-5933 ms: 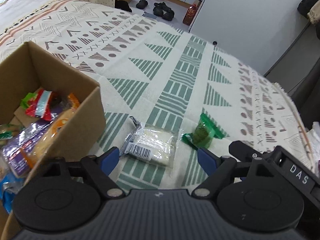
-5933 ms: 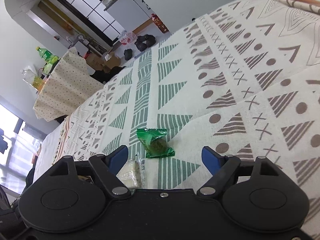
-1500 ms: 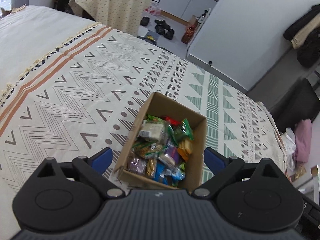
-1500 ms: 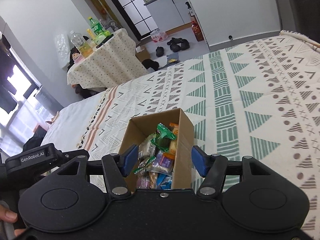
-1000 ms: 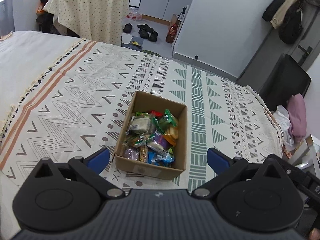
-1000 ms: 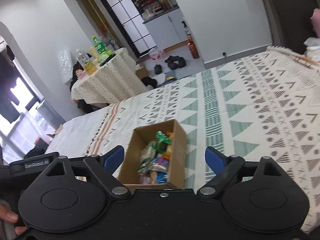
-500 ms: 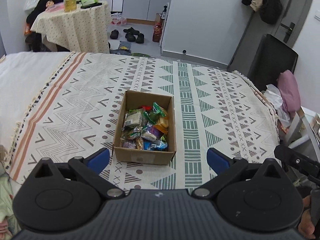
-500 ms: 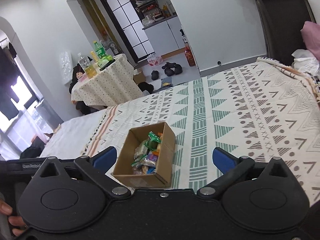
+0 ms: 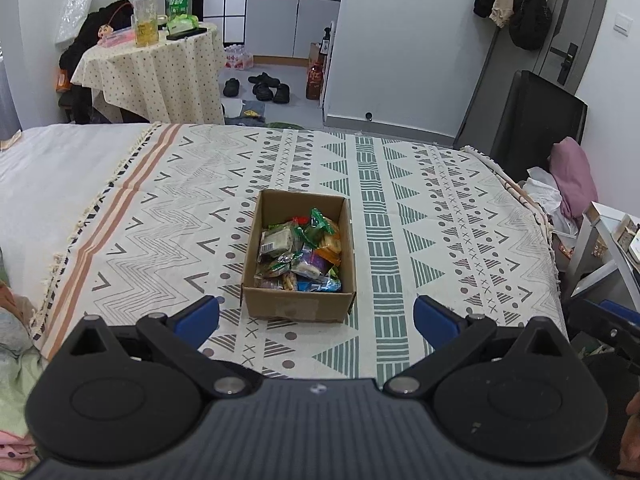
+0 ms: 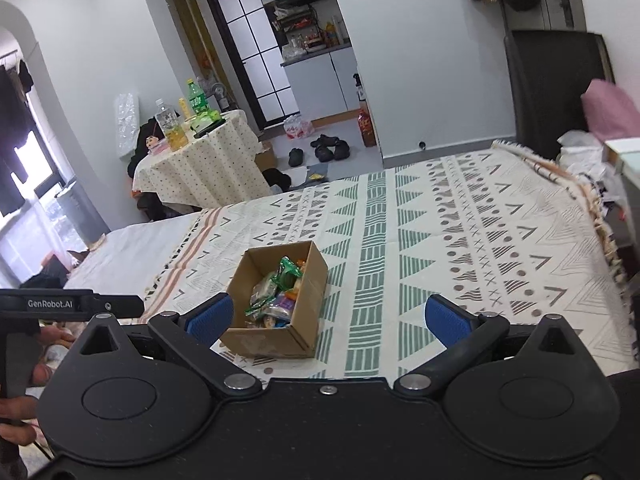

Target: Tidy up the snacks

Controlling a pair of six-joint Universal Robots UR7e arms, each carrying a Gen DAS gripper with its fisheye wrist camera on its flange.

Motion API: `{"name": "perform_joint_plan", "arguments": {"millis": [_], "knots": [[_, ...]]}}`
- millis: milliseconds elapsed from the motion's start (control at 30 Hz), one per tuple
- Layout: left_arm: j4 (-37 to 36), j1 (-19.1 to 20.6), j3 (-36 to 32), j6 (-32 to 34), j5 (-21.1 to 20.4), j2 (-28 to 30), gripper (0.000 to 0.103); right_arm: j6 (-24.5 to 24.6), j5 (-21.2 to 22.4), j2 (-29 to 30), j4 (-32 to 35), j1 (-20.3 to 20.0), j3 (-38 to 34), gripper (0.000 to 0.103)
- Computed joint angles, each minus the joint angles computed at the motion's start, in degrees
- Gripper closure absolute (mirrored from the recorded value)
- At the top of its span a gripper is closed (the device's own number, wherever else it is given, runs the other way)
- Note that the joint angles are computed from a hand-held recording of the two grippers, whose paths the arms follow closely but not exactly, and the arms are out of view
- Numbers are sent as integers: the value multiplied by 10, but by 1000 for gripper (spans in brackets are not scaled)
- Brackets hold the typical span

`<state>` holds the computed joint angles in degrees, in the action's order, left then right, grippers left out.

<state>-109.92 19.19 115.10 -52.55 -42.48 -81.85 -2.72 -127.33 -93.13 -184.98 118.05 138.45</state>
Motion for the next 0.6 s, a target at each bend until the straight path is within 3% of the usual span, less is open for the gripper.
{"name": "perform_joint_plan", "arguments": {"millis": [600], "knots": [[82,-25,7,-55,27,-31,0,4,-65,3,25,35,3,0]]}}
